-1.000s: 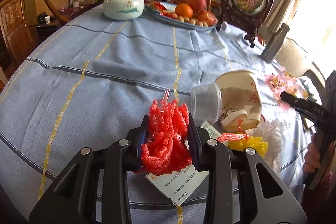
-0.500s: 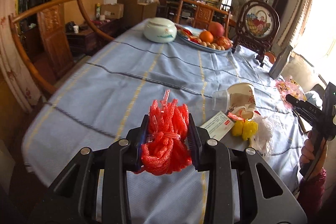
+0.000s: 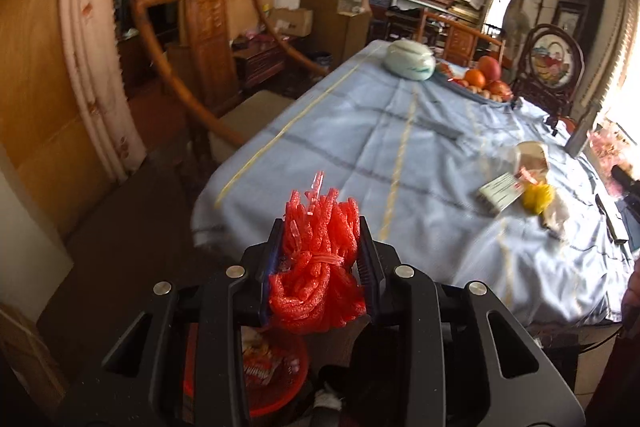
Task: Collect trash
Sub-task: 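Carry red string and pink bag to the red wastebasket and release both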
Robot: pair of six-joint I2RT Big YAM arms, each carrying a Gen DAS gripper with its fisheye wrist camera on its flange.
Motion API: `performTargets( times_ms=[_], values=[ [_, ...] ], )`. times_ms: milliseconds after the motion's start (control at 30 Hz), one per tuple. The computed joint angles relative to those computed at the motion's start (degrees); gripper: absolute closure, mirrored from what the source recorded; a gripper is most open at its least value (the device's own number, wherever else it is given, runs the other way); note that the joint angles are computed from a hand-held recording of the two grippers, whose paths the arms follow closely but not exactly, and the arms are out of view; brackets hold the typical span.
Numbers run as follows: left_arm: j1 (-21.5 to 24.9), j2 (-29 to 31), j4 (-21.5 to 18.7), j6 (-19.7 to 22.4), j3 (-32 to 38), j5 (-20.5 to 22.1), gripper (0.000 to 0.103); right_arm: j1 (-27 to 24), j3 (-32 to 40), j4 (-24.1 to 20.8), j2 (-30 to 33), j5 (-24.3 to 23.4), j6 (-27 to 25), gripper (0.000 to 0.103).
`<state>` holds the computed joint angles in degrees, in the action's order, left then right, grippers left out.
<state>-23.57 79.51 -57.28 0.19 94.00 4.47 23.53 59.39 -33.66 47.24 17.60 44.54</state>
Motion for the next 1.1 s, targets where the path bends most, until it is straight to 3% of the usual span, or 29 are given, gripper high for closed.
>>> performTargets(
  times_ms=[267,433,467,533,567,600,733,1100],
  values=[
    [7.8,-1.7,-0.7,1.9,-7.6,3.6,0.068,9.9,9.8,1.4,11.3,0.5,-2.5,0.077],
    [9.7,-0.3,-1.2,3.2,-10.2,4.6,0.065,14.4,16.6,0.5,19.0,-1.5,-3.5,0.077],
    [10.3,0.1,-1.2,3.3,-10.8,5.2,0.063,15.0,18.0,0.2,20.6,-2.4,-3.7,0.077],
    [11.3,0.8,-1.5,2.8,-11.5,6.6,0.047,15.9,20.6,-0.5,23.6,-3.8,-4.0,0.077],
    [11.9,1.1,-1.6,2.4,-11.7,7.1,0.031,16.4,22.0,-0.9,25.3,-4.8,-4.2,0.077],
    [12.4,1.2,-1.3,1.8,-12.1,7.2,0.022,16.7,23.3,-1.4,26.7,-5.5,-4.3,0.077],
    [14.1,1.3,0.0,-0.2,-12.4,7.7,0.017,17.8,27.6,-2.9,32.1,-9.0,-4.8,0.077],
    [17.2,-1.7,8.4,-0.1,-15.2,-5.0,0.009,20.1,41.0,-9.3,46.9,-19.1,-7.0,0.076]
  ],
)
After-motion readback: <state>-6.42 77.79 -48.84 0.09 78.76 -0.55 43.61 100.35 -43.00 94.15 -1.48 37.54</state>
